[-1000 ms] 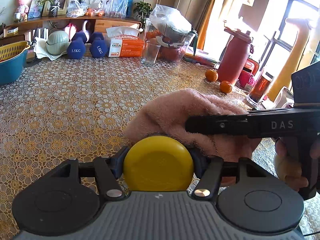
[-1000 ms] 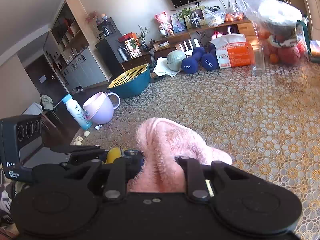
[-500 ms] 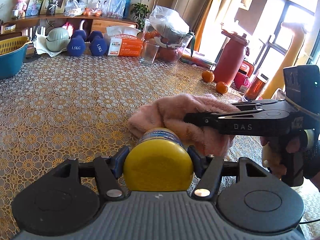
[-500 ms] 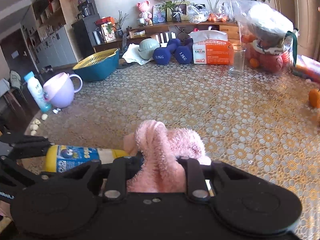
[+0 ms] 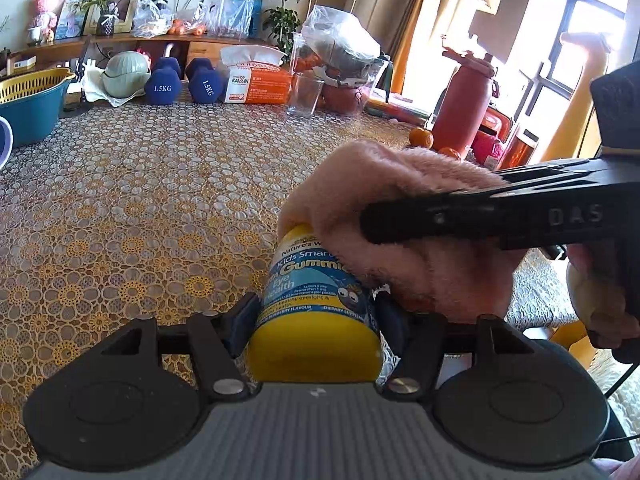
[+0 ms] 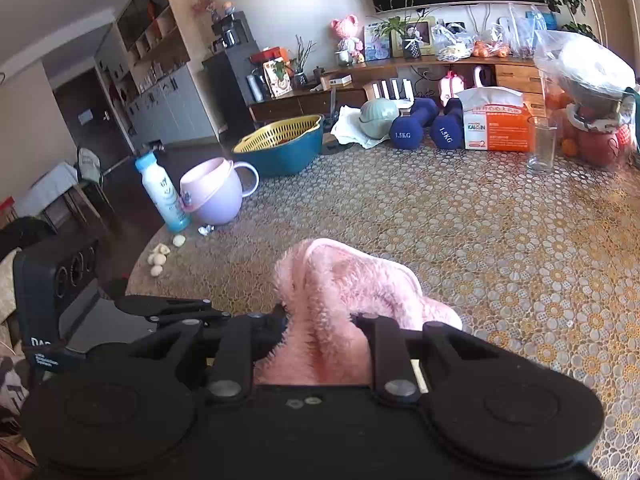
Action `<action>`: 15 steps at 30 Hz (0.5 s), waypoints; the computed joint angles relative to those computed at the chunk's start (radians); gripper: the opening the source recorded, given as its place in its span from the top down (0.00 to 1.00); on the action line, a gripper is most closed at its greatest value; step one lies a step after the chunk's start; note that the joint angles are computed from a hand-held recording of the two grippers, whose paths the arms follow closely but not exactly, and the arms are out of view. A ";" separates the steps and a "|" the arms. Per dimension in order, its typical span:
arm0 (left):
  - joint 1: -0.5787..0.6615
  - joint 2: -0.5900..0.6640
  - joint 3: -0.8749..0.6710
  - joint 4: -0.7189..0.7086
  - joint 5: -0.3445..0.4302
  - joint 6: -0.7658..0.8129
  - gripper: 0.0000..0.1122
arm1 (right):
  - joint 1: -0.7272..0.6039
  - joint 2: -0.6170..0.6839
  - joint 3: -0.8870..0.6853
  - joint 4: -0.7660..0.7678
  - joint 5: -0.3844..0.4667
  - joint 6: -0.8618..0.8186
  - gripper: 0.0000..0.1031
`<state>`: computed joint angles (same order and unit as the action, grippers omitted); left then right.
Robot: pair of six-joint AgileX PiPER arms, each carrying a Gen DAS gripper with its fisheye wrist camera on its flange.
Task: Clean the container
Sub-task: 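Wipe around the bottle body with the towel in the right gripper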
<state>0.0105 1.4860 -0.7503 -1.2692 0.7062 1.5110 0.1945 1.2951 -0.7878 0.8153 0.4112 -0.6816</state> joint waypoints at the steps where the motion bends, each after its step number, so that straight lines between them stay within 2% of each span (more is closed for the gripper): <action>1: -0.001 -0.003 0.010 -0.010 -0.005 0.016 0.44 | 0.016 0.020 -0.006 -0.044 -0.015 0.043 0.79; 5: 0.010 -0.005 0.029 -0.046 -0.001 0.062 0.44 | 0.003 0.052 -0.009 -0.024 -0.041 0.045 0.78; 7: 0.008 -0.011 0.037 -0.059 -0.007 0.092 0.44 | 0.010 0.060 -0.016 -0.123 -0.063 0.135 0.78; 9: 0.008 -0.017 0.049 -0.076 -0.012 0.120 0.44 | 0.001 0.076 -0.029 -0.147 -0.062 0.164 0.78; 13: -0.002 -0.050 0.085 -0.115 -0.051 0.190 0.44 | 0.029 0.102 -0.060 -0.288 -0.080 0.304 0.78; 15: -0.008 -0.081 0.117 -0.156 -0.077 0.272 0.44 | 0.063 0.117 -0.078 -0.421 -0.097 0.425 0.78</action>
<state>0.0022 1.4047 -0.6330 -1.4256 0.6295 1.7827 0.2578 1.4125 -0.8656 0.3947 0.3138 -0.2569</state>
